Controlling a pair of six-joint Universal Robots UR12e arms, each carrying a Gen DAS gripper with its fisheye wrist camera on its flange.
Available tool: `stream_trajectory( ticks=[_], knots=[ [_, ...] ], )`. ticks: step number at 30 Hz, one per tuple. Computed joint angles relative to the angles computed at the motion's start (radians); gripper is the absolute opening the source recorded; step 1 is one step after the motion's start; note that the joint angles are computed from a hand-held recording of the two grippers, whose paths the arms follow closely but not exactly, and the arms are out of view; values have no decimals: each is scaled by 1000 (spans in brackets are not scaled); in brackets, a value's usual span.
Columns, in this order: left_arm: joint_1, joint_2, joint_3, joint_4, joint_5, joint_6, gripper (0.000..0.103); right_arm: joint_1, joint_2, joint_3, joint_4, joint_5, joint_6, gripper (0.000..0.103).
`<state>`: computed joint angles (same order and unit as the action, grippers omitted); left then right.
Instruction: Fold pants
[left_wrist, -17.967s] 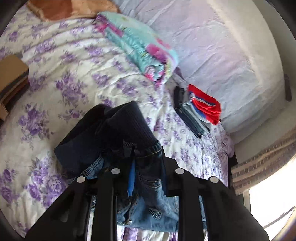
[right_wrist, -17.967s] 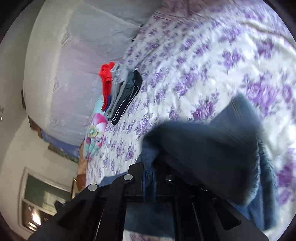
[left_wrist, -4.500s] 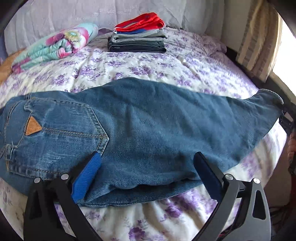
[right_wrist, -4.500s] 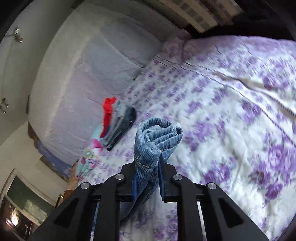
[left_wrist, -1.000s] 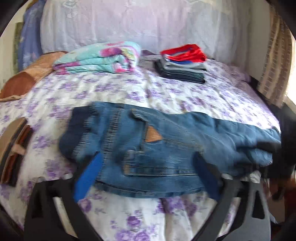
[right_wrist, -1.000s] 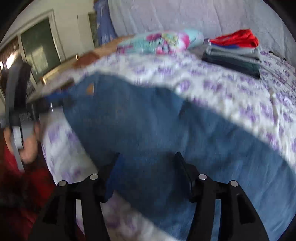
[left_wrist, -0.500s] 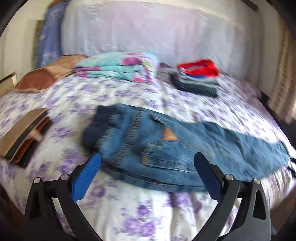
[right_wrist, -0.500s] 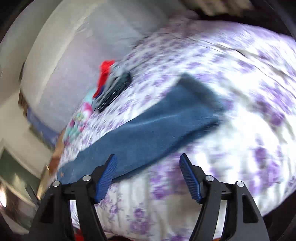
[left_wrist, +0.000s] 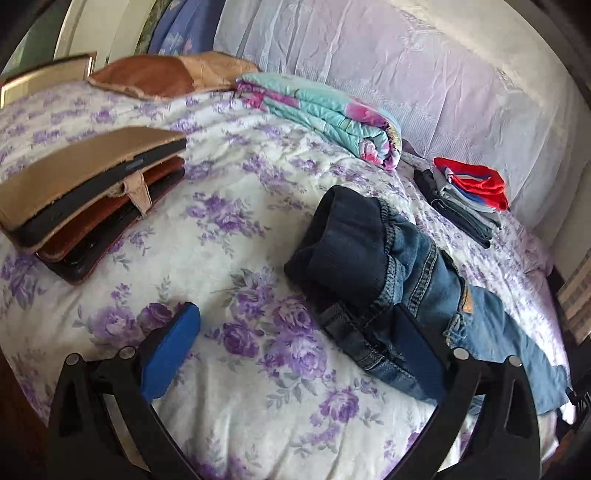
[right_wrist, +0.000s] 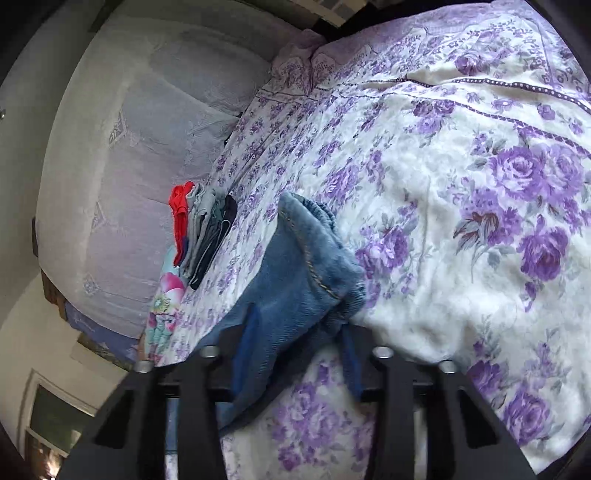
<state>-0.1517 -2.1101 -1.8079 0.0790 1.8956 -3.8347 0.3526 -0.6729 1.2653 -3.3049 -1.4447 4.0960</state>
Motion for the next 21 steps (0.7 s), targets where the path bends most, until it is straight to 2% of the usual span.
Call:
stream_trajectory(
  ticks=[2, 4, 6, 8, 12, 16, 18, 19, 21],
  knots=[
    [-8, -5, 7, -8, 29, 8, 99, 2, 10, 2, -39, -24, -8, 20],
    [-5, -4, 5, -6, 15, 8, 99, 18, 3, -7, -38, -81, -83, 17],
    [-2, -4, 1, 5, 6, 11, 99, 37, 3, -49, -22, -122, -197, 16],
    [-6, -5, 3, 10, 18, 15, 99, 66, 14, -119, 16, -154, -363, 16],
    [-4, -9, 2, 25, 18, 23, 99, 140, 76, -308, 154, -226, -715, 16],
    [-4, -12, -1, 40, 20, 30, 99, 206, 169, -497, 263, -236, -997, 16],
    [-4, -13, -3, 49, 18, 34, 99, 230, 218, -586, 342, -215, -1091, 16],
    [-4, -14, -4, 53, 18, 35, 99, 243, 248, -640, 410, -199, -1144, 16],
    [-4, -14, -4, 58, 18, 38, 99, 262, 287, -705, 505, -208, -1223, 16]
  ],
)
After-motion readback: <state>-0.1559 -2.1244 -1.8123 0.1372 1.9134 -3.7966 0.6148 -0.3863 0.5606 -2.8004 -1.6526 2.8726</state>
